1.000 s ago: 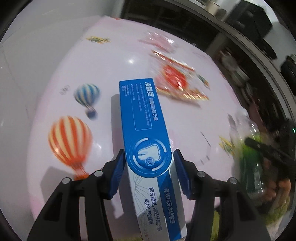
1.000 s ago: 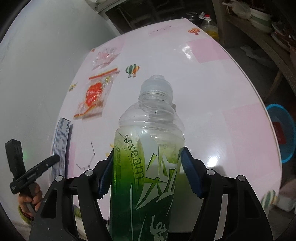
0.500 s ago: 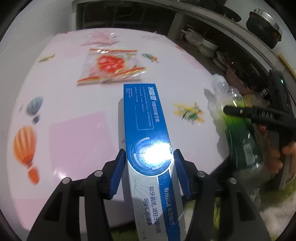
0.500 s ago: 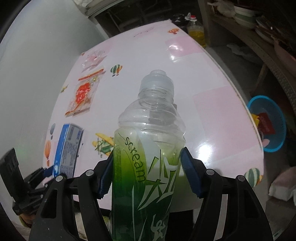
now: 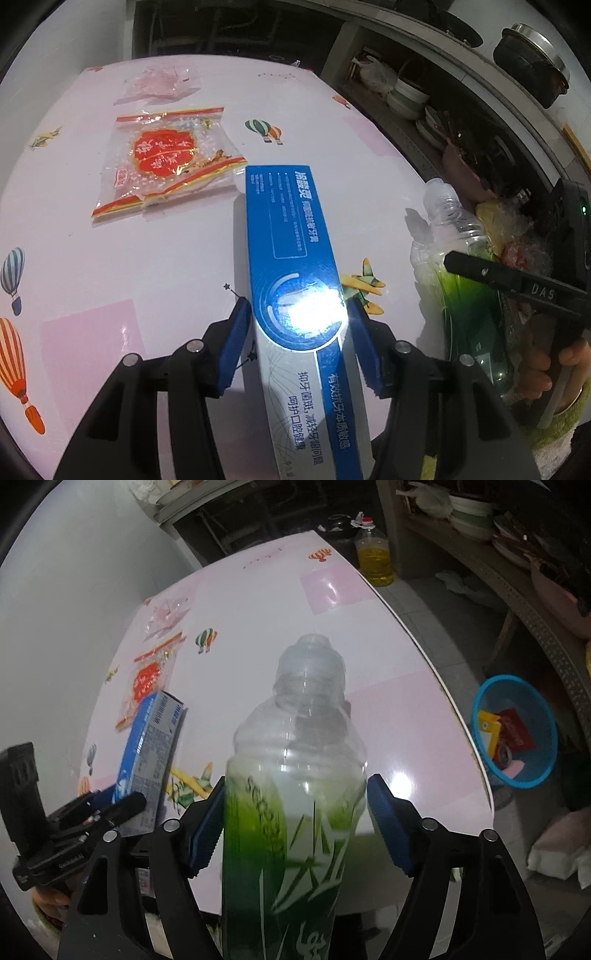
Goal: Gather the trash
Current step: 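Hold the bottle and toothpaste box lifted above the table with both tools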
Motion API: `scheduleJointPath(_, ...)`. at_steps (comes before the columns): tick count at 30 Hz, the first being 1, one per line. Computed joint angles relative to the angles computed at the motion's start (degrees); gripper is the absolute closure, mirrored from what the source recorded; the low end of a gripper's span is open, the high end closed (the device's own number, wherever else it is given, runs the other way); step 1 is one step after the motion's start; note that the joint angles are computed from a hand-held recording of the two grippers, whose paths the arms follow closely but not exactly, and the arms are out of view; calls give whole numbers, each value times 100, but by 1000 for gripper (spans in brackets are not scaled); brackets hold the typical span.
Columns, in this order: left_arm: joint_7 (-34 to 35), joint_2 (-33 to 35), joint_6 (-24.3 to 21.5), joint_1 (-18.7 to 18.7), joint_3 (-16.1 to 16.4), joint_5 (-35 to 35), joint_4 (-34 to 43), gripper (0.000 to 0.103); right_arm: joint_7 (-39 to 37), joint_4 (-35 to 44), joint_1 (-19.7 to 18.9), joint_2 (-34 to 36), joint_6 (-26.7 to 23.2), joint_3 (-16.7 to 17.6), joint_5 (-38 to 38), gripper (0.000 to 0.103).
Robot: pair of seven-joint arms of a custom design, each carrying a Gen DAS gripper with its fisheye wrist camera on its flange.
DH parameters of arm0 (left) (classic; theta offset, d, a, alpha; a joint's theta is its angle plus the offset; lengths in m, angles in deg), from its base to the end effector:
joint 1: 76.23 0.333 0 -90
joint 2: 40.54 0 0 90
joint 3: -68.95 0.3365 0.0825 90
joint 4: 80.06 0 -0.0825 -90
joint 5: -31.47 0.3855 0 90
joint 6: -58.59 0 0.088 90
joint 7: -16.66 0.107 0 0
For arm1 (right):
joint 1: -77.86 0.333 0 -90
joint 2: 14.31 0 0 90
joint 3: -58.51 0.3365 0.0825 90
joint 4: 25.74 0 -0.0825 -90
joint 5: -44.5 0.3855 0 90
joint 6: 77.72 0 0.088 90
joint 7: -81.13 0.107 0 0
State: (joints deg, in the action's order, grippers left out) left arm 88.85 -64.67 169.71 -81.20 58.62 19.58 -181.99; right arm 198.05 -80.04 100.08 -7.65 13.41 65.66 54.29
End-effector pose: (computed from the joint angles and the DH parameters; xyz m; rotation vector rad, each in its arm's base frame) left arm 0.4064 -0.1538 0.7914 -2.0828 1.9711 -0.8397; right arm 0.4716 0.2765 0.8707 -1.9002 1.7523 0.0280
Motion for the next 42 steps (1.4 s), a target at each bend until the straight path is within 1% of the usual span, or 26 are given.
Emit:
scheduleJointPath(2,-32,42,-72,4,15,-26,35,49,13,-13,-58,29,76,-21,155,29)
scheduleJointPath(7,-73,124,-131,13,-29,64,120,48,130,-242,-212,12,311,-52,611,29)
scheduleJointPath(9,-87,141,-94,27,-65,166,124,47,134,-324,-240,-12,389,-48,714,35)
scheduleJointPath(10,-102,146,-82,26,-82,202,127,47,123,-360,-248,-36,415,-46,744,35)
scheduleJointPath(15,-54,125,-93,-31,-82,216,110,47,-113,-349,-198,-100,346,1,735,35)
scheduleJointPath(19,-140,153,-137,-27,-127,280,156,47,-225,-199,-130,-36,158,23,608,35)
scheduleJointPath(23,-219,232,-173,-19,-199,464,237,47,-220,-172,-100,-46,118,18,542,33)
scheduleJointPath(27,-312,273,-153,3,-307,808,241,47,-200,-131,-67,-44,22,16,409,32)
scheduleJointPath(35,-346,277,-87,-42,-318,988,211,50,-179,-402,-85,-195,151,3,520,31)
scheduleJointPath(42,-341,205,16,-67,-325,1015,108,51,-125,-439,-34,-204,216,22,397,31)
